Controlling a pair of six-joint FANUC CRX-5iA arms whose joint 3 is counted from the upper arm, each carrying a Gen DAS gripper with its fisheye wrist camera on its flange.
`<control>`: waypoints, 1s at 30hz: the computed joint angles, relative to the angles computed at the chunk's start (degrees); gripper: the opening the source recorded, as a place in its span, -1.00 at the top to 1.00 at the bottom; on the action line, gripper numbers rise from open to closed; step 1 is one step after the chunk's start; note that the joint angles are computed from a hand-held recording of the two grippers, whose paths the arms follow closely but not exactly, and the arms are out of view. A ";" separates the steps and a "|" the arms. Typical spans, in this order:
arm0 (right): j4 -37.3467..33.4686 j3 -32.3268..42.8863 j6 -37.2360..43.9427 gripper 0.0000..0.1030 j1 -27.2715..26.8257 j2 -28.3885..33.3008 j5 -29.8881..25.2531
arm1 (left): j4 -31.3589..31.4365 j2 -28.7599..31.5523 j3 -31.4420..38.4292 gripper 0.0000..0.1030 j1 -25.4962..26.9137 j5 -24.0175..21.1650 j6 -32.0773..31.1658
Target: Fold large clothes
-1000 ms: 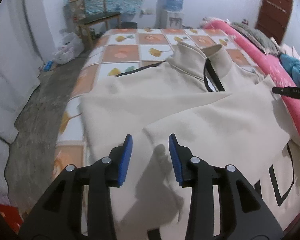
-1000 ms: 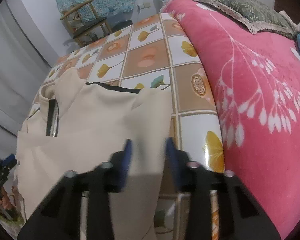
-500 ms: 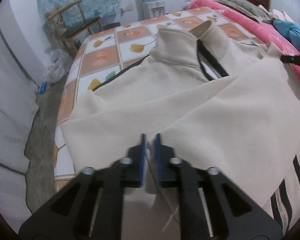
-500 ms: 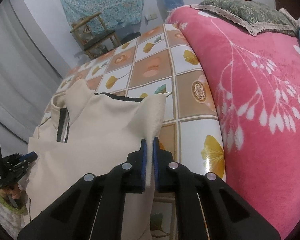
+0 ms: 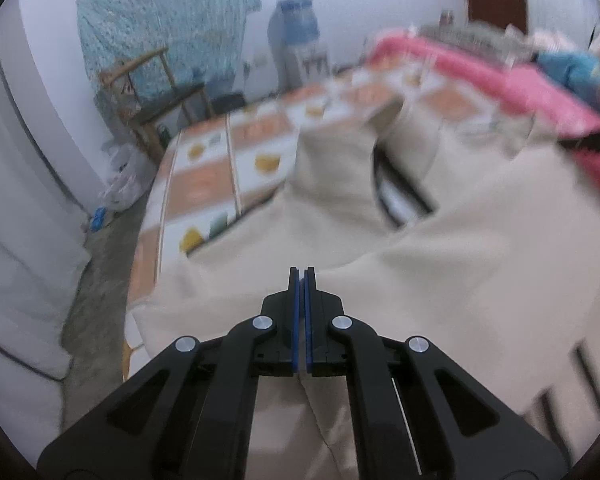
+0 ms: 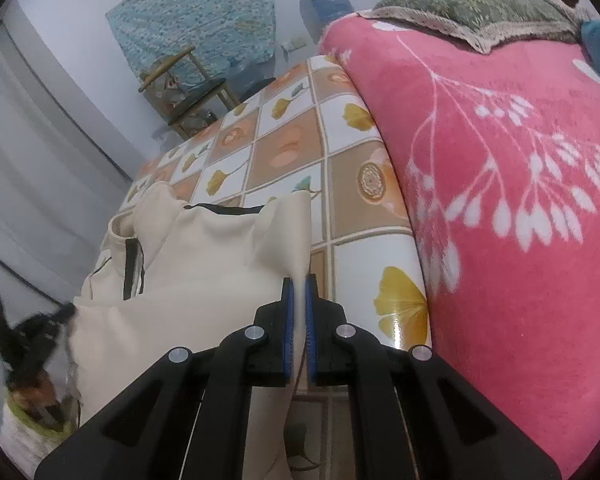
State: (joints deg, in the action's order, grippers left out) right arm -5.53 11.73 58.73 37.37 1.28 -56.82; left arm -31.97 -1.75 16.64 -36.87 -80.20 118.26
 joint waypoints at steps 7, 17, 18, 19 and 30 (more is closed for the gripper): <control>-7.89 0.70 0.65 0.88 -3.85 0.66 -0.55 | 2.07 -2.26 -3.07 0.82 2.09 1.86 2.79; -4.64 -2.22 1.81 0.45 -0.61 -6.89 -5.56 | 3.13 -6.90 -4.20 0.73 -1.33 0.89 6.74; -1.23 -3.37 2.70 0.25 2.27 -8.33 -6.17 | 3.41 -7.15 -4.56 0.72 -1.64 0.53 7.01; 3.04 -4.93 4.49 0.08 6.38 -10.00 -7.11 | 3.37 -7.23 -4.98 0.73 -2.13 -0.14 7.56; 22.65 -12.66 1.42 0.78 19.51 -11.46 -14.66 | 4.06 -7.70 -8.77 0.68 -1.22 1.28 11.07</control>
State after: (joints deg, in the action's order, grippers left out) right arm 17.12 -0.93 60.15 56.88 -10.18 -71.48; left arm -27.90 -9.45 7.87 -38.09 -78.92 129.33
